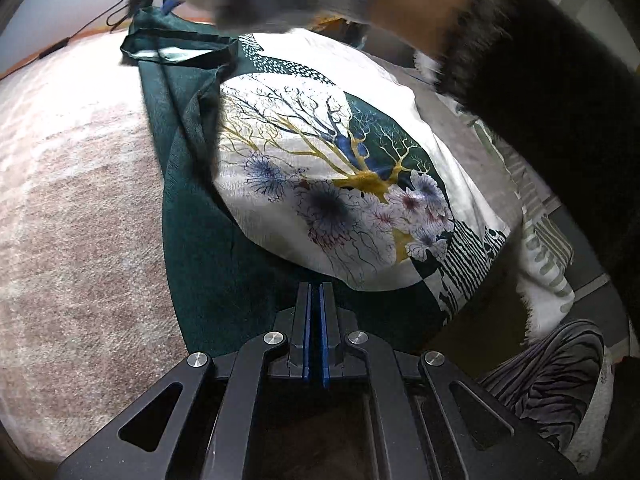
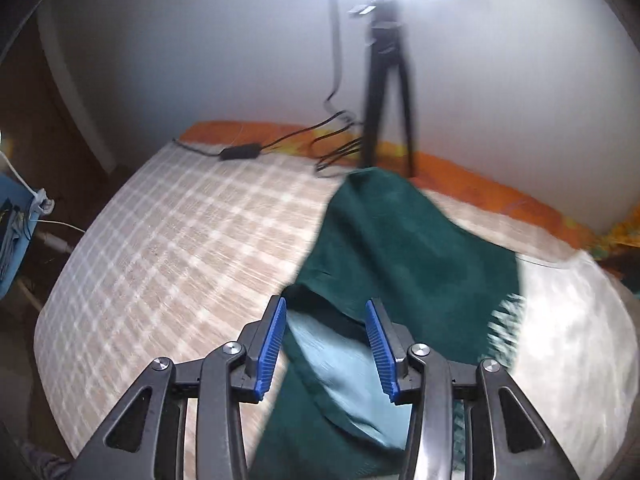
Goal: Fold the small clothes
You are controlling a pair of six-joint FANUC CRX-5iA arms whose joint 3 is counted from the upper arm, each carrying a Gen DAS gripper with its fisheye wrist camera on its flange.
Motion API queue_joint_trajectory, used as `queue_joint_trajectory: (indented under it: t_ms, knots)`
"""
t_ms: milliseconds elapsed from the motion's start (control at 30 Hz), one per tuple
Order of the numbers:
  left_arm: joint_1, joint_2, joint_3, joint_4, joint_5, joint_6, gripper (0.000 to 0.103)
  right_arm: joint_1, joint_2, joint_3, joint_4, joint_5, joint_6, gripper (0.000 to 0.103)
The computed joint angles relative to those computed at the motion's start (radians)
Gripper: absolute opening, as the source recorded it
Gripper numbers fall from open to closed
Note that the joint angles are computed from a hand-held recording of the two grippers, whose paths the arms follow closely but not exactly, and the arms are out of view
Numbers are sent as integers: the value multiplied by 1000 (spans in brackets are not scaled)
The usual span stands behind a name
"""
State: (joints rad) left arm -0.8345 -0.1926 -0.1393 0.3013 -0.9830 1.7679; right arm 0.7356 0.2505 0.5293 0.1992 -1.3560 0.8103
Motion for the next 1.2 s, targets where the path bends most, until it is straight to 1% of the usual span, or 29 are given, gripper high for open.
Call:
queue_joint_trajectory:
  t_ms: [67, 133, 233, 300, 333, 367, 400, 433, 467, 567, 700, 833, 967, 1033, 1133, 1167, 1200]
  knots:
    - [4, 0, -3, 4, -3, -2, 2, -14, 57, 60, -37, -22, -2, 48]
    - [14, -4, -10, 12, -6, -4, 2, -19, 104, 107, -47, -57, -11, 51]
    - [29, -9, -21, 32, -7, -7, 2, -20, 166, 173, -46, -111, -4, 52]
    - [31, -11, -21, 32, -7, -10, 2, -18, 213, 223, -22, -175, 4, 50]
    - [30, -12, -21, 32, -7, -12, 2, -20, 220, 228, -20, -187, 3, 38]
    - [29, -14, -21, 30, -7, -15, 2, -25, 224, 233, -24, -199, 1, 22]
    - [26, -14, -19, 26, -8, -17, 2, -32, 218, 226, -27, -199, -6, 18]
    - [26, -16, -21, 29, -8, -20, 2, -34, 204, 207, -23, -185, -11, 8]
    - [26, -18, -24, 34, -8, -23, 2, -36, 184, 186, -17, -169, -10, 3]
    - [27, -29, -41, 60, 4, -42, 2, -49, 124, 142, -15, -122, 5, 2]
    - [14, -31, -36, 65, 9, -62, 2, -89, 15, 65, -1, -67, -2, 2]
    - [6, -32, -41, 82, 23, -79, 2, -137, -59, -13, 24, -51, -34, 2]
    - [10, -27, -61, 135, 34, -98, 2, -184, -108, -103, 37, -21, -90, 2]
    - [14, -28, -65, 151, 39, -99, 2, -203, -118, -139, 40, -33, -102, 2]
    - [11, -47, -42, 76, 39, -68, 2, -214, -130, -181, 45, -21, -107, 2]
    - [12, -58, -29, 27, 29, -29, 3, -218, -137, -196, 35, -5, -111, 2]
    - [15, -68, -24, -9, 21, 5, 7, -219, -137, -201, 29, 6, -114, 2]
